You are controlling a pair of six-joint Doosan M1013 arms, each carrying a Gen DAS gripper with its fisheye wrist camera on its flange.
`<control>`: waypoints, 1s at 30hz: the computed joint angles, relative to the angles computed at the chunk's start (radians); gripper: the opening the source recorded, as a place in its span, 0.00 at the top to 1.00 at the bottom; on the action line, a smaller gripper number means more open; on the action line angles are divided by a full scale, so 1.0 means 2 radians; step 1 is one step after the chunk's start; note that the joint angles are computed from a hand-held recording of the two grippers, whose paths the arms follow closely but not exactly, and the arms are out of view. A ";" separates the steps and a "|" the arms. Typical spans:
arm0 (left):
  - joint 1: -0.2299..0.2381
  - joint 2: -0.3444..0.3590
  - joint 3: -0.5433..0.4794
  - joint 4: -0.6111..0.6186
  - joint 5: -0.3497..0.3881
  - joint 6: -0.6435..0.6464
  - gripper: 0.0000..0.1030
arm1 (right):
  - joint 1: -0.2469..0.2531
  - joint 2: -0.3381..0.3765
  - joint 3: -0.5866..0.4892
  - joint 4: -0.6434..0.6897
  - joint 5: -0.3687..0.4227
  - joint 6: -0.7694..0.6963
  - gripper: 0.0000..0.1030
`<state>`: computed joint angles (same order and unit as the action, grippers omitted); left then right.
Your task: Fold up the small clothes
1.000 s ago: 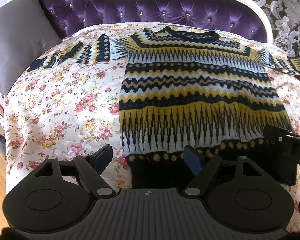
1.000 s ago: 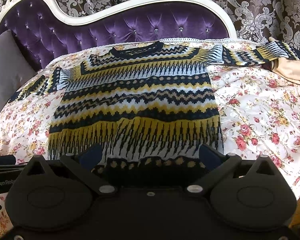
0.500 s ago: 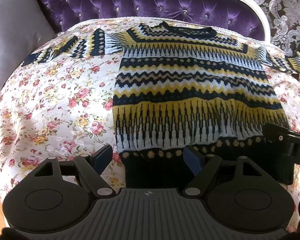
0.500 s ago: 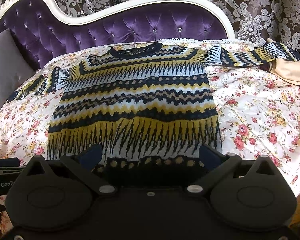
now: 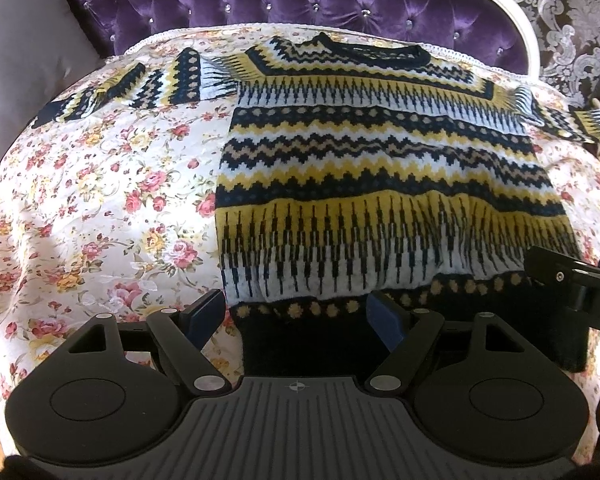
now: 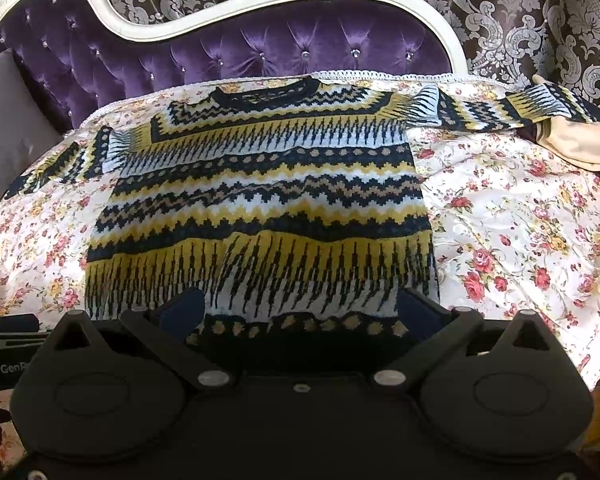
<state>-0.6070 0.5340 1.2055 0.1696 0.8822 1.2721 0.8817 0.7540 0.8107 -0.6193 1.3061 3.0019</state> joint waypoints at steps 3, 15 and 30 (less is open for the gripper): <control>0.000 0.004 -0.005 -0.004 0.005 0.003 0.26 | -0.002 0.000 0.000 0.005 0.001 -0.001 0.01; 0.003 0.024 -0.032 -0.027 0.025 0.028 0.26 | -0.017 -0.016 0.032 0.048 -0.043 0.007 0.01; 0.012 0.130 -0.200 -0.023 0.070 0.047 0.26 | -0.087 -0.065 0.130 0.055 -0.066 0.094 0.01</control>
